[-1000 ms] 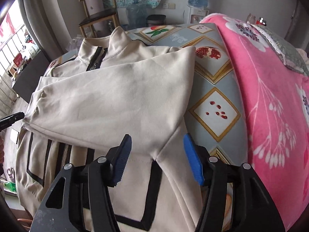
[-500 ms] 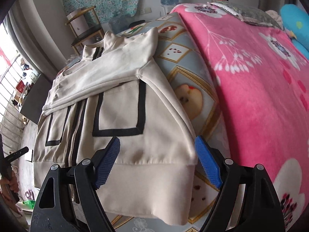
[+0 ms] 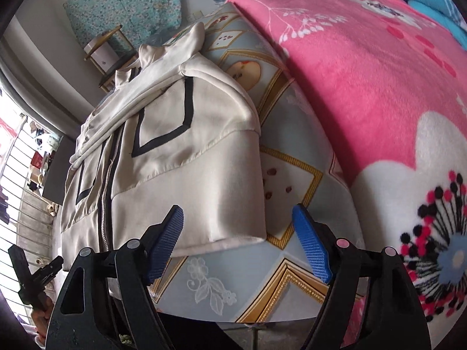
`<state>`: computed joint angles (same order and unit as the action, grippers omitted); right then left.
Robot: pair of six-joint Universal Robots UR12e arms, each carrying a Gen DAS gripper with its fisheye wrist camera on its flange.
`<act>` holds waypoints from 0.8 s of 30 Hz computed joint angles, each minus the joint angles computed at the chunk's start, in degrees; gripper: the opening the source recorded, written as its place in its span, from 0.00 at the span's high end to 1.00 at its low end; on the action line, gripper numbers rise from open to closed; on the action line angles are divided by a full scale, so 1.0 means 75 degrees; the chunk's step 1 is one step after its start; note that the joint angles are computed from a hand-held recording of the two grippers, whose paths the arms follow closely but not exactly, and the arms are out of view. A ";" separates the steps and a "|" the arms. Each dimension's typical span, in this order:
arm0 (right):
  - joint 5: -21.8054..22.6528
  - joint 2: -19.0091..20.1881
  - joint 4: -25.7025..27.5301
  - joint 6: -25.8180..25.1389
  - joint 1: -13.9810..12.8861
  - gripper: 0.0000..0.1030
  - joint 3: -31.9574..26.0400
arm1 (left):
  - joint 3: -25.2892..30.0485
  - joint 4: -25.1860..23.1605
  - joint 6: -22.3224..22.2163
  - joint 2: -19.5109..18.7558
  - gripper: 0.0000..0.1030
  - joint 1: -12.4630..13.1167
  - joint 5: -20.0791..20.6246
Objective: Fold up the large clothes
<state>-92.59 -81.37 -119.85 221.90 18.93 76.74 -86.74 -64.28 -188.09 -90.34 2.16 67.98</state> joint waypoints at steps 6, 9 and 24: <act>0.0324 0.0014 -0.0500 0.0269 -0.0083 0.42 0.0132 | -0.0113 0.0244 -0.0146 0.0039 0.52 0.0051 -0.0184; 0.0412 0.0011 -0.0541 0.0388 -0.0053 0.49 0.0173 | -0.0259 0.0379 -0.0410 0.0119 0.55 0.0181 -0.0717; 0.0153 -0.0160 -0.0526 0.0622 -0.0009 0.86 0.0399 | 0.0042 0.0279 0.0223 -0.0058 0.85 -0.0511 0.1197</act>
<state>-91.44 -82.57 -123.80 226.56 18.86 79.73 -86.43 -62.19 -186.42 -90.77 -1.68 76.95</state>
